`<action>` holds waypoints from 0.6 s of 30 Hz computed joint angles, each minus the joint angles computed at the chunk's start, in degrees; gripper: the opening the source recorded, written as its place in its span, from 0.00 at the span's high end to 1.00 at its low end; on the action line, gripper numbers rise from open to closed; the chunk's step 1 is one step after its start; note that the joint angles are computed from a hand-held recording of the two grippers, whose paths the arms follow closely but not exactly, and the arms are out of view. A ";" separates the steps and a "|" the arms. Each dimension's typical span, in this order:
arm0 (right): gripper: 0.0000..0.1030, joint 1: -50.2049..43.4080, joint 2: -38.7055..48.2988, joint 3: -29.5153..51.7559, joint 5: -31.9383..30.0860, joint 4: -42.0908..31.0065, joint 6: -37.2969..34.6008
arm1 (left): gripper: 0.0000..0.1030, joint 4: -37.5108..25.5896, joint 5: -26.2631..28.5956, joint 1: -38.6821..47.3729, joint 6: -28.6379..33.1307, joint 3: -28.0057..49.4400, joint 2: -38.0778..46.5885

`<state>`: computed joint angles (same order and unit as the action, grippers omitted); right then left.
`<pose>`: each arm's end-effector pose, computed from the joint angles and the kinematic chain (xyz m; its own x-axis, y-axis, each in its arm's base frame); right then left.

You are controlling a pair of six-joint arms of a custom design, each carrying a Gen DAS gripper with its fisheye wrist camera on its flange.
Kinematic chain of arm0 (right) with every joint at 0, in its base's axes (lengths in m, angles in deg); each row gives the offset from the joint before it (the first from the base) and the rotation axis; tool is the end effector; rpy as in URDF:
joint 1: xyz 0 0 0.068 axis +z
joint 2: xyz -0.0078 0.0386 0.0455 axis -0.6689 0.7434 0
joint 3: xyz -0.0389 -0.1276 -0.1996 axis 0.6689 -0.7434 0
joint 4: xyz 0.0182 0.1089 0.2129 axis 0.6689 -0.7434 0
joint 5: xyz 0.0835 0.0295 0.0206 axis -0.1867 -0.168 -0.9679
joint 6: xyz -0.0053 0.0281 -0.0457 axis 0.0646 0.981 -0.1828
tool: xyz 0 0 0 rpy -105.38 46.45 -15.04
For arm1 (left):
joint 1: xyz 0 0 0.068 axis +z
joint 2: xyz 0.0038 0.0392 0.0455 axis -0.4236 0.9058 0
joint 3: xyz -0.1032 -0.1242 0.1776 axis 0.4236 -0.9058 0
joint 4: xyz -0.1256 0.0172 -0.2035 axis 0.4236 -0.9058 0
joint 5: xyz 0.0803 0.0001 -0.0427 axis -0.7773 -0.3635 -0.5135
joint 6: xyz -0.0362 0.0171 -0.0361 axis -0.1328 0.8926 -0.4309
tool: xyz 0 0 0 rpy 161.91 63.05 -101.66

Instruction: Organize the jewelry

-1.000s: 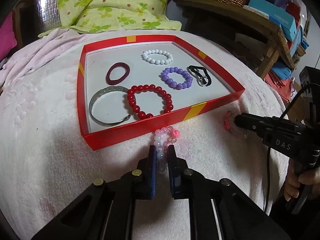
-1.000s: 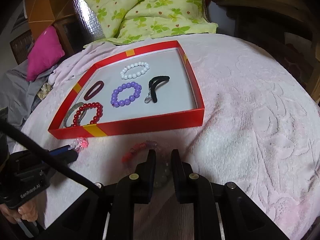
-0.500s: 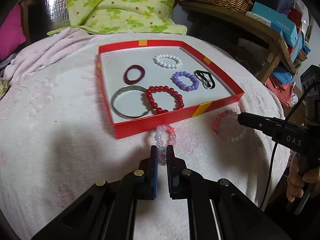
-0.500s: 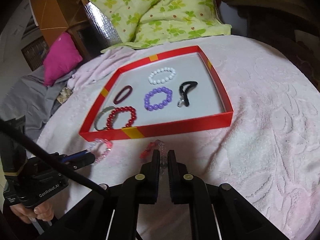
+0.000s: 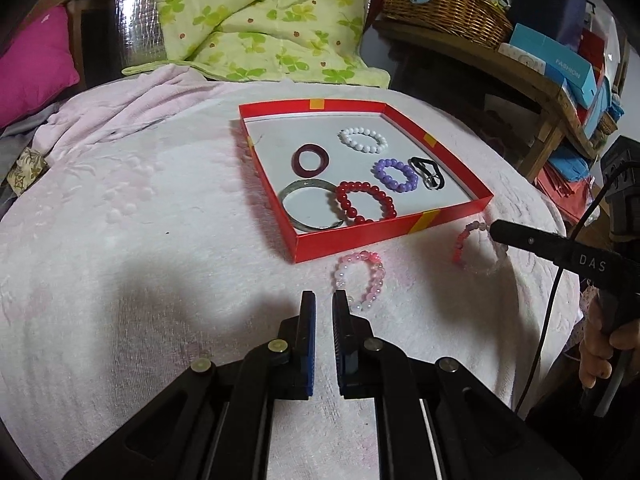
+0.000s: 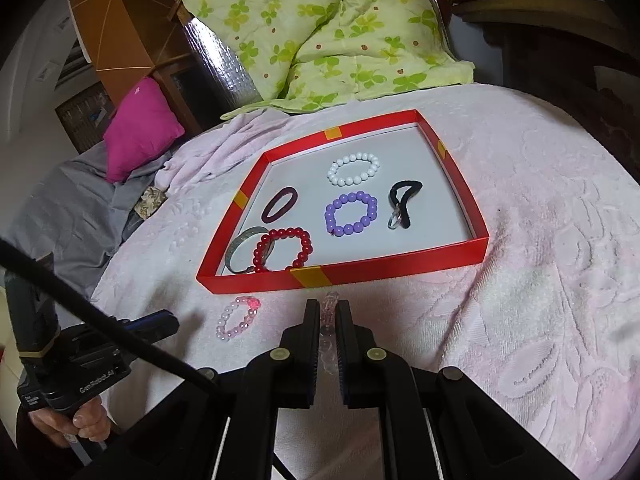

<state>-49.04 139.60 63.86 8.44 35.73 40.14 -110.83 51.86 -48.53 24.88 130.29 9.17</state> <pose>0.2656 -0.0124 0.2242 -0.7402 -0.0867 -0.6668 -0.3974 0.8564 0.3298 0.1904 -0.0772 0.2439 -0.7560 -0.0669 -0.6512 0.0361 0.9890 -0.1435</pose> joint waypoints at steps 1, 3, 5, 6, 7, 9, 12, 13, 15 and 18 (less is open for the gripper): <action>0.92 -0.25 -0.06 -0.19 0.03 -0.19 -0.16 | 0.90 0.32 -0.04 0.22 -0.66 -0.14 0.34; 0.92 -0.04 0.43 -0.21 0.76 -0.10 0.06 | 0.78 1.34 1.18 0.67 -1.22 -0.39 0.81; 0.92 -0.02 0.76 -0.34 1.28 0.01 -0.02 | 0.58 2.44 0.87 0.06 -2.04 -0.25 1.85; 0.92 -0.18 1.05 -0.24 1.36 -0.07 -0.15 | 0.51 2.98 0.31 -0.56 -2.39 -0.06 2.56; 0.92 -0.39 1.37 -0.06 1.44 -0.20 -0.27 | 0.50 3.75 -0.13 -1.30 -2.50 0.20 3.47; 0.92 -0.96 2.43 0.58 1.65 -0.69 -0.52 | 0.49 5.17 -0.20 -2.37 -1.81 1.25 6.34; 0.92 -2.32 3.68 1.25 1.26 -1.31 -1.12 | 0.49 6.39 -0.83 -3.03 -1.10 3.11 11.45; 0.92 -2.75 3.82 1.35 1.16 -1.47 -1.44 | 0.49 7.01 -0.68 -3.08 -0.97 3.47 13.01; 0.92 -3.86 4.67 2.06 0.54 -2.04 -1.91 | 0.52 7.81 0.33 -3.12 -0.81 3.70 14.53; 0.92 -4.59 5.43 2.85 -0.08 -2.79 -1.91 | 0.75 9.05 1.55 -3.67 -0.13 3.18 15.10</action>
<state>-53.63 145.03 66.70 8.36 32.95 38.24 -101.79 53.40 -52.20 24.75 133.47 24.27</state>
